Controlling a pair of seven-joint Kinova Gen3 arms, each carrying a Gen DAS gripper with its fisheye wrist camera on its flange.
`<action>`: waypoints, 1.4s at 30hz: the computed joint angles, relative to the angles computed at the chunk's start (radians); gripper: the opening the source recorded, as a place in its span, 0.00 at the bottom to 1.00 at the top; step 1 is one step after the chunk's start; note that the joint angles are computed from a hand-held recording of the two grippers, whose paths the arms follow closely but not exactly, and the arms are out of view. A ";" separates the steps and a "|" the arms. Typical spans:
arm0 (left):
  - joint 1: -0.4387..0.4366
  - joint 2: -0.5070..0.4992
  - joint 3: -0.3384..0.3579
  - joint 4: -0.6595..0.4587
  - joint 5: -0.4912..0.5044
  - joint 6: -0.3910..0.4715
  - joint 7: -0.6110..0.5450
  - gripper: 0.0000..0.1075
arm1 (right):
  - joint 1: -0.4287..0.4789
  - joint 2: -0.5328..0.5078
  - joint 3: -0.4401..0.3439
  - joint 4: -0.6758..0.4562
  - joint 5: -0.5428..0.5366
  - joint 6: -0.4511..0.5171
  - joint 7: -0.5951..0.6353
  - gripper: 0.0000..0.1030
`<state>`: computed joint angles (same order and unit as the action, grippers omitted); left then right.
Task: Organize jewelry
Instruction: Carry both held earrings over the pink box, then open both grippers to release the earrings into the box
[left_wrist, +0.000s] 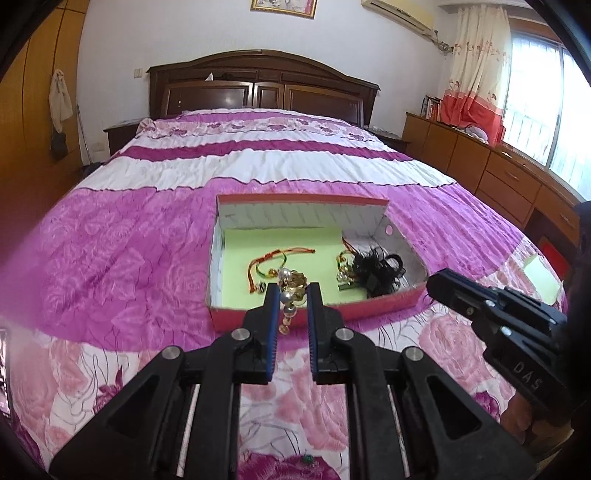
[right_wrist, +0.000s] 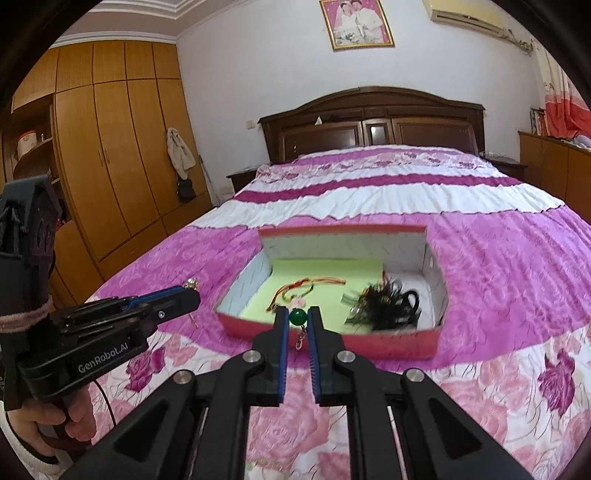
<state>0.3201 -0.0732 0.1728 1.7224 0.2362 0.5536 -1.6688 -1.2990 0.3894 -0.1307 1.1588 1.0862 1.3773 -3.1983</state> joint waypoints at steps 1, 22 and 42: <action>0.000 0.003 0.003 -0.001 -0.004 -0.006 0.004 0.05 | 0.001 -0.001 0.006 0.001 0.004 -0.001 0.003 0.11; 0.034 0.136 0.016 0.011 -0.172 -0.223 0.149 0.05 | 0.086 0.019 0.053 0.037 0.006 -0.004 -0.018 0.11; 0.099 0.280 -0.022 -0.080 -0.326 -0.141 0.305 0.06 | 0.204 0.034 0.058 0.080 -0.165 -0.074 0.023 0.11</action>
